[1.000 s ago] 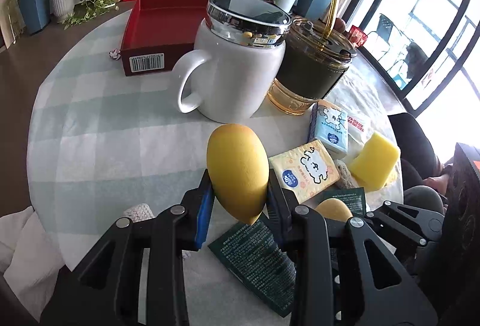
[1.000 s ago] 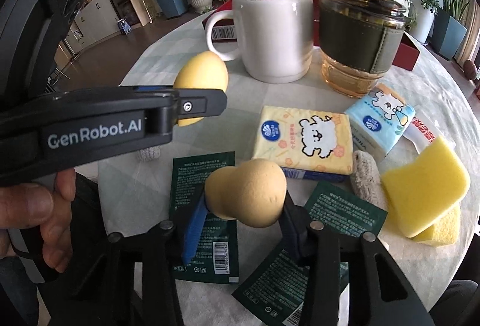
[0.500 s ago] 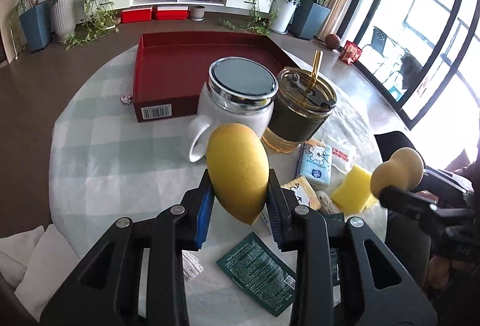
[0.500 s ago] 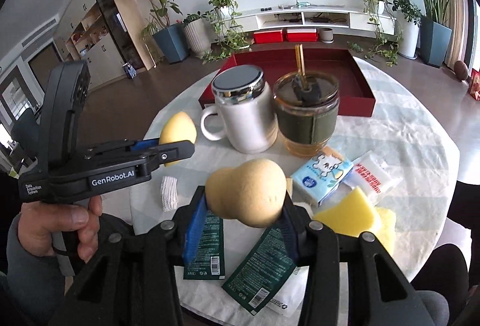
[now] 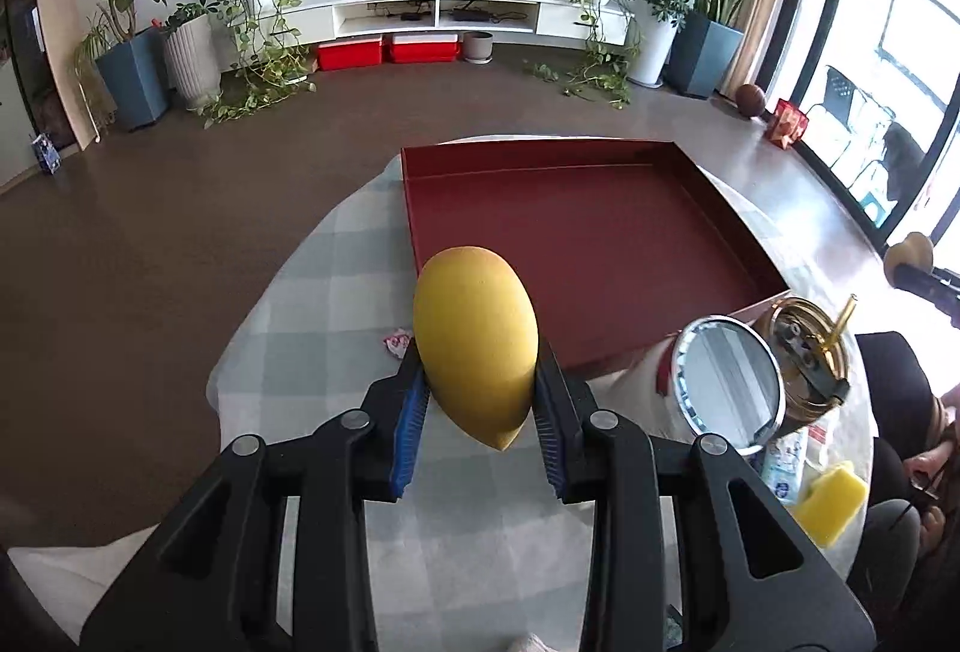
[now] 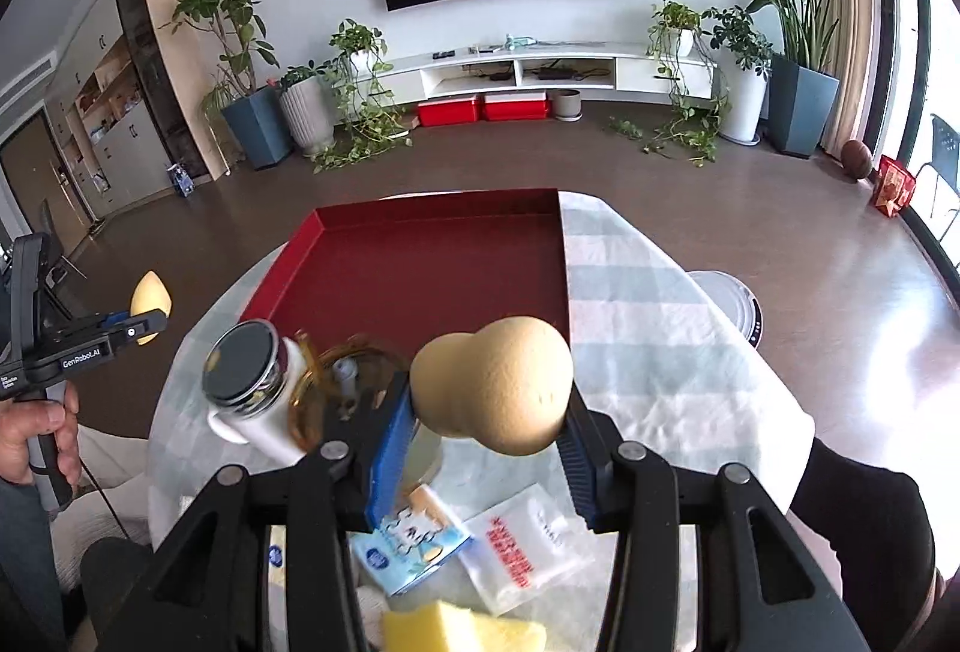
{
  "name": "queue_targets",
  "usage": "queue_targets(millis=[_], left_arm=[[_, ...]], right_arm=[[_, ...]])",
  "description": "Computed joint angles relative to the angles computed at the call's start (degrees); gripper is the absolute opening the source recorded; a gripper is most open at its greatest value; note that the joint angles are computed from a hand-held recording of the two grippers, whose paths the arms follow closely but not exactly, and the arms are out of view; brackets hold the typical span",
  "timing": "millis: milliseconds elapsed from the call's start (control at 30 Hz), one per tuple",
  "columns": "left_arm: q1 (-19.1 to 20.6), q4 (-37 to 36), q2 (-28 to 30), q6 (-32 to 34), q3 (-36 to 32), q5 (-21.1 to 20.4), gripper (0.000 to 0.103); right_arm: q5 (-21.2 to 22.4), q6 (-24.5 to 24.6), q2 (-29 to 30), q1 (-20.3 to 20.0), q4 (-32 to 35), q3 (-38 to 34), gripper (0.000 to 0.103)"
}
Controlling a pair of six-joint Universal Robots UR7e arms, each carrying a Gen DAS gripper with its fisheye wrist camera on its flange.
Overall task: Organize soft objects
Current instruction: 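Carry both sponges over the red tray and open both tools to drop them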
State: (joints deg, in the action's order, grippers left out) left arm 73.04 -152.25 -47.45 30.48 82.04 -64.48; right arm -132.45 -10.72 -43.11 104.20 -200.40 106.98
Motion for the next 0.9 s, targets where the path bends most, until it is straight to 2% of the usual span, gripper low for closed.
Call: queue_targets(millis=[167, 567, 900], left_arm=[[-0.4, 3.3, 5.0, 1.2, -6.9, 1.6, 0.03], [-3.0, 5.4, 10.8, 8.0, -11.1, 4.7, 0.03], [-2.2, 17.1, 16.6, 11.3, -20.6, 4.4, 0.031]], right_arm=[[-0.3, -2.8, 1.1, -2.2, 4.7, -5.8, 0.048], [4.7, -10.0, 5.3, -5.1, 19.0, -19.2, 0.048], [7.7, -14.7, 9.5, -6.8, 32.1, -28.6, 0.048]])
